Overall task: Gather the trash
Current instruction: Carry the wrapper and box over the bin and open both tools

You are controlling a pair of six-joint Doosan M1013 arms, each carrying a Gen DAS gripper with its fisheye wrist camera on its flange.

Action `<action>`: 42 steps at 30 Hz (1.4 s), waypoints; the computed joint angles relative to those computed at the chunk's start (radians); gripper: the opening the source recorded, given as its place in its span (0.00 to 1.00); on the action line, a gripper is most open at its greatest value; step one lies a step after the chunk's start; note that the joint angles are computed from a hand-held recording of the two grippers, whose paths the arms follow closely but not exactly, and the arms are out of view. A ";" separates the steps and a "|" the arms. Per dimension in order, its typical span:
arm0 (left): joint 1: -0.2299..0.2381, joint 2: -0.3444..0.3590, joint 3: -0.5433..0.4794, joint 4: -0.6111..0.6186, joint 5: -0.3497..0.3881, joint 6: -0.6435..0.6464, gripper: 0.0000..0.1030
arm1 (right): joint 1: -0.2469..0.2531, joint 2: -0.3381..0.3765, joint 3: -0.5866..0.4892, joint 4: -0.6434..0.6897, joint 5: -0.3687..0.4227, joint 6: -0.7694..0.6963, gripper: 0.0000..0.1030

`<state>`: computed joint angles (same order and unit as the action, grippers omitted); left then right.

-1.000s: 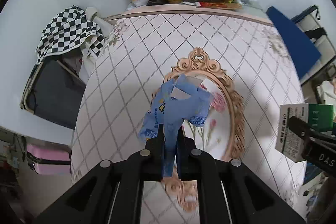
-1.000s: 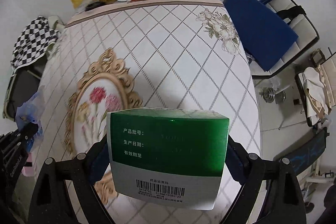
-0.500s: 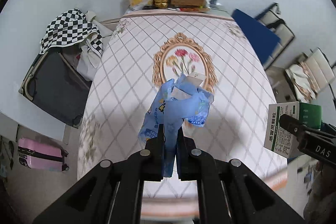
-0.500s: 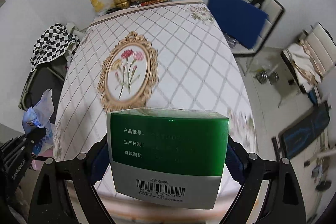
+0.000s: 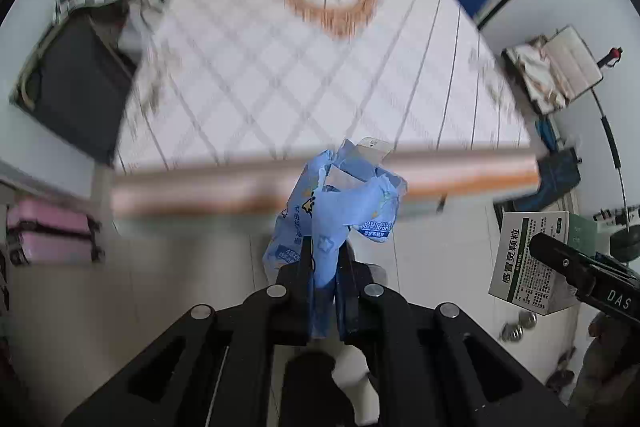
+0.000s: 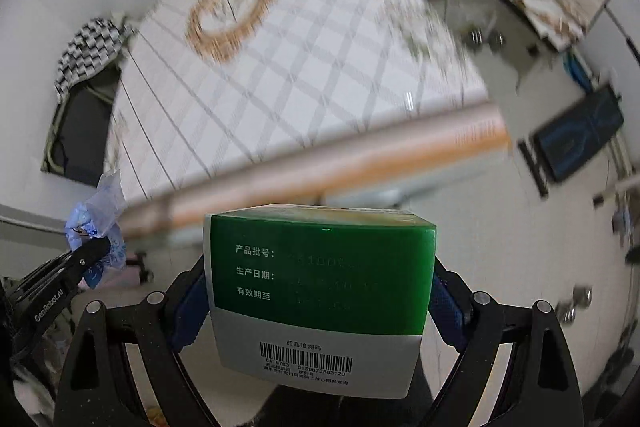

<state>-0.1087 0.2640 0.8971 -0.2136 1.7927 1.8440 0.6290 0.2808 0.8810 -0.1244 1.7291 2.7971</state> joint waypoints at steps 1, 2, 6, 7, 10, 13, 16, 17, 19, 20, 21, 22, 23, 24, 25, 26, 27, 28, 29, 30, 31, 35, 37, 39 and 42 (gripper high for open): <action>-0.001 -0.014 0.040 0.002 0.006 0.001 0.05 | 0.007 -0.028 0.064 0.034 -0.028 0.036 0.90; 0.003 -0.031 0.079 0.002 0.009 0.005 0.05 | 0.011 -0.047 0.110 0.058 -0.051 0.056 0.90; 0.006 -0.072 0.209 -0.004 0.014 -0.012 0.05 | 0.000 -0.115 0.295 0.175 -0.202 0.110 0.90; 0.007 -0.074 0.235 -0.009 0.015 -0.024 0.05 | -0.004 -0.132 0.350 0.208 -0.251 0.121 0.90; 0.007 -0.079 0.328 -0.021 0.001 -0.072 0.06 | -0.018 -0.161 0.488 0.286 -0.384 0.122 0.90; 0.005 -0.070 0.424 -0.029 -0.047 -0.113 0.06 | -0.033 -0.175 0.626 0.361 -0.537 0.101 0.90; 0.005 -0.049 0.515 -0.028 -0.127 -0.153 0.06 | -0.049 -0.163 0.752 0.426 -0.688 0.075 0.90; 0.006 -0.038 0.540 -0.029 -0.155 -0.161 0.07 | -0.058 -0.154 0.782 0.452 -0.732 0.056 0.90; 0.009 -0.014 0.585 -0.038 -0.204 -0.155 0.08 | -0.067 -0.125 0.834 0.488 -0.807 0.025 0.90; 0.010 0.004 0.609 -0.041 -0.231 -0.144 0.08 | -0.070 -0.107 0.854 0.504 -0.844 0.000 0.90; 0.013 0.017 0.622 -0.049 -0.246 -0.134 0.08 | -0.073 -0.093 0.863 0.513 -0.865 -0.016 0.90; 0.017 0.024 0.640 -0.054 -0.261 -0.125 0.09 | -0.074 -0.072 0.880 0.528 -0.897 -0.033 0.91; 0.020 0.041 0.654 -0.059 -0.282 -0.117 0.09 | -0.076 -0.060 0.889 0.543 -0.919 -0.051 0.91; 0.022 0.050 0.662 -0.065 -0.294 -0.105 0.10 | -0.078 -0.046 0.903 0.567 -0.951 -0.080 0.91; 0.024 0.058 0.669 -0.067 -0.304 -0.093 0.12 | -0.077 -0.028 0.913 0.583 -0.982 -0.104 0.91; 0.026 0.066 0.677 -0.063 -0.324 -0.084 0.25 | -0.077 -0.012 0.921 0.600 -1.005 -0.126 0.91; 0.028 0.070 0.681 -0.065 -0.337 -0.077 0.51 | -0.078 0.007 0.924 0.617 -1.024 -0.155 0.92; 0.032 0.071 0.680 -0.065 -0.346 -0.074 0.67 | -0.080 0.021 0.919 0.617 -1.025 -0.164 0.92; 0.036 0.072 0.678 -0.058 -0.354 -0.072 0.92 | -0.077 0.035 0.917 0.614 -1.037 -0.170 0.93; 0.038 0.073 0.678 -0.058 -0.356 -0.070 0.96 | -0.078 0.047 0.914 0.621 -1.050 -0.185 0.93; 0.042 0.072 0.676 -0.052 -0.354 -0.068 0.96 | -0.079 0.055 0.916 0.640 -1.062 -0.207 0.97; 0.041 0.049 0.677 -0.002 -0.376 -0.071 0.96 | -0.077 0.060 0.912 0.639 -1.065 -0.227 1.00; 0.037 0.033 0.683 0.025 -0.408 -0.076 0.96 | -0.067 0.057 0.888 0.565 -1.016 -0.184 1.00; 0.025 0.001 0.691 0.092 -0.445 -0.085 0.96 | -0.050 0.053 0.844 0.456 -0.917 -0.141 1.00; 0.014 -0.039 0.695 0.148 -0.447 -0.093 0.96 | -0.019 0.049 0.768 0.322 -0.744 -0.125 1.00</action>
